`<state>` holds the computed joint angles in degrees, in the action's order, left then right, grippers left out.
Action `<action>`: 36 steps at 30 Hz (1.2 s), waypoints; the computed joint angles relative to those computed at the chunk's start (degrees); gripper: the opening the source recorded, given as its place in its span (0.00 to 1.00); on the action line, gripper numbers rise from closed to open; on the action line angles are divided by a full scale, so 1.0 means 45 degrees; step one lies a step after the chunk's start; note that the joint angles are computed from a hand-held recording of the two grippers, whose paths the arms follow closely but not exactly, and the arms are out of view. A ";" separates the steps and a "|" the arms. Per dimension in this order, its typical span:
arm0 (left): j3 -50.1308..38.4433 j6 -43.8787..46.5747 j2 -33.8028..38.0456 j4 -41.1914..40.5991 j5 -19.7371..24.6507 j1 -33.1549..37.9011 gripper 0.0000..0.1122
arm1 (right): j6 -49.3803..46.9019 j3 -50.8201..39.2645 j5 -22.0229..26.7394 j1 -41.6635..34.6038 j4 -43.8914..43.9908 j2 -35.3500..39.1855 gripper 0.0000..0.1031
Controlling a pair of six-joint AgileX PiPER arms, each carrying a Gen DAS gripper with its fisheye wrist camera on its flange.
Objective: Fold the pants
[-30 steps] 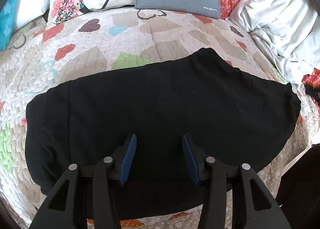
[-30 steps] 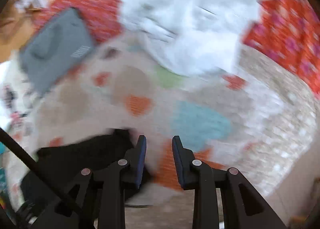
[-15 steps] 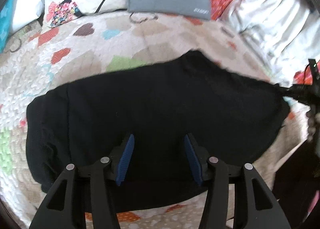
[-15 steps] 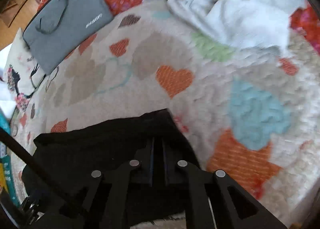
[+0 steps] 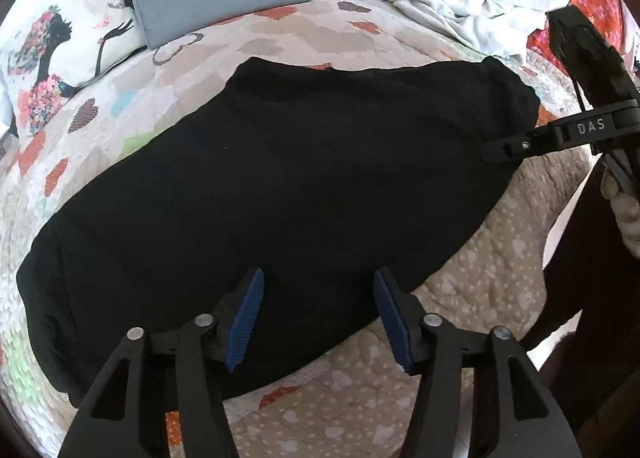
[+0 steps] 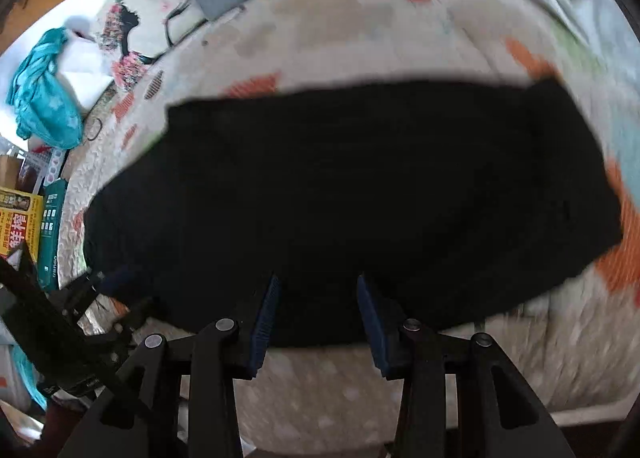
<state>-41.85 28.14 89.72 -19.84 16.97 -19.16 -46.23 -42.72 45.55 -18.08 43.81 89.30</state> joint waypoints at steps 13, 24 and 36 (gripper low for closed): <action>-0.0870 0.4873 0.0222 -0.5836 0.2250 0.2083 0.50 | -0.0448 -0.2530 0.3026 -0.1261 0.2409 0.0520 0.47; -0.0423 0.5144 0.0464 -0.5276 0.1296 0.1201 0.51 | 0.2635 -0.9215 0.2781 0.4594 0.2812 0.6813 0.47; -0.0891 0.4240 0.0356 -0.4525 0.2229 0.1484 0.57 | 0.3399 -0.9046 0.2120 0.2119 0.3148 0.5407 0.44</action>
